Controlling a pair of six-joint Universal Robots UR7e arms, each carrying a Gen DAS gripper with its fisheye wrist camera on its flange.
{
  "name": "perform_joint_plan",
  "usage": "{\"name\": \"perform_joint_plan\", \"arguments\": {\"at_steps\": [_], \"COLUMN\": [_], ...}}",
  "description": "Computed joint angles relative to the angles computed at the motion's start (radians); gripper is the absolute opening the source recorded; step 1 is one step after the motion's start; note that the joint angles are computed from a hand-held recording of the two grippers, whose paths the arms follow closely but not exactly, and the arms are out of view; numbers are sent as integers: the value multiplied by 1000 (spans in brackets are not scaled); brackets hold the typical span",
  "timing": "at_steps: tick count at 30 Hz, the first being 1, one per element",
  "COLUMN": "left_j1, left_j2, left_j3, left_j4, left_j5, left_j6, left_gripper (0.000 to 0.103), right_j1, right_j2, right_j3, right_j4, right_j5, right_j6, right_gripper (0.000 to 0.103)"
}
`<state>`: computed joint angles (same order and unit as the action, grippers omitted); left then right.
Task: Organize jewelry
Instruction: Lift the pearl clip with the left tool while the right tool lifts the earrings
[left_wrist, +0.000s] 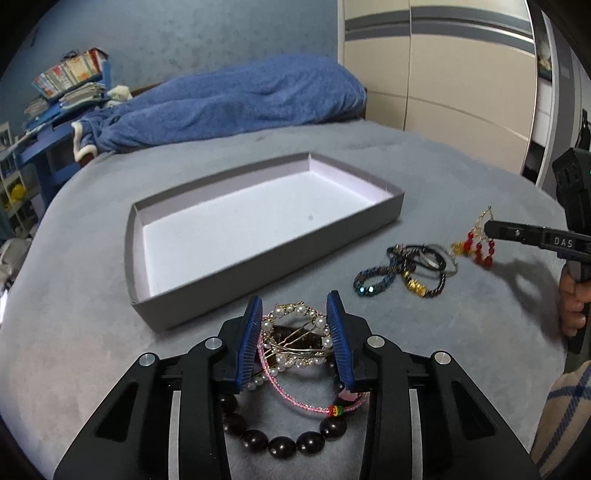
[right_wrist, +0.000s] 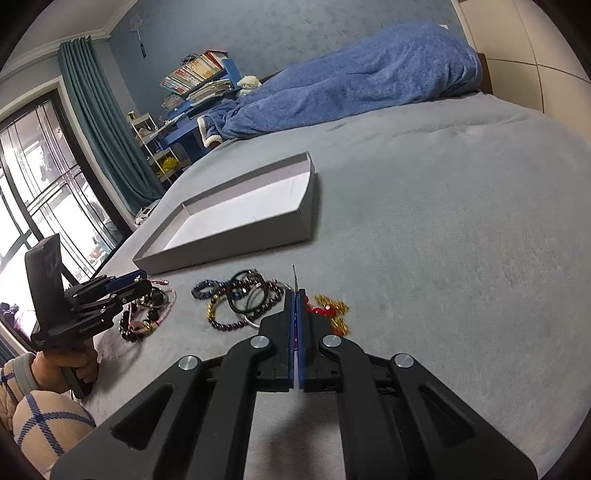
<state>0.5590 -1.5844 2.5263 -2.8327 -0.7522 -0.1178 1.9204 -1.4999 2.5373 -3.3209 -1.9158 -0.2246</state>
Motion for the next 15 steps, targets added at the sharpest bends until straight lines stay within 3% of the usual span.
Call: {"name": "perform_joint_plan", "arguments": {"at_steps": [7,15], "left_j1": [-1,1], "left_j2": [-37,-53], "left_j3": [17,23], "left_j4": [-88,-95], "left_j5": [-17,-27], "left_j6": [7,1], "left_gripper": [35,35], "right_j1": [34,54], "right_j2": [22,44], "right_j3": [-44,-64], "right_j4": [8,11], "right_j5": [1,-2], "right_j6": [-8,-11], "right_gripper": [1,1]}}
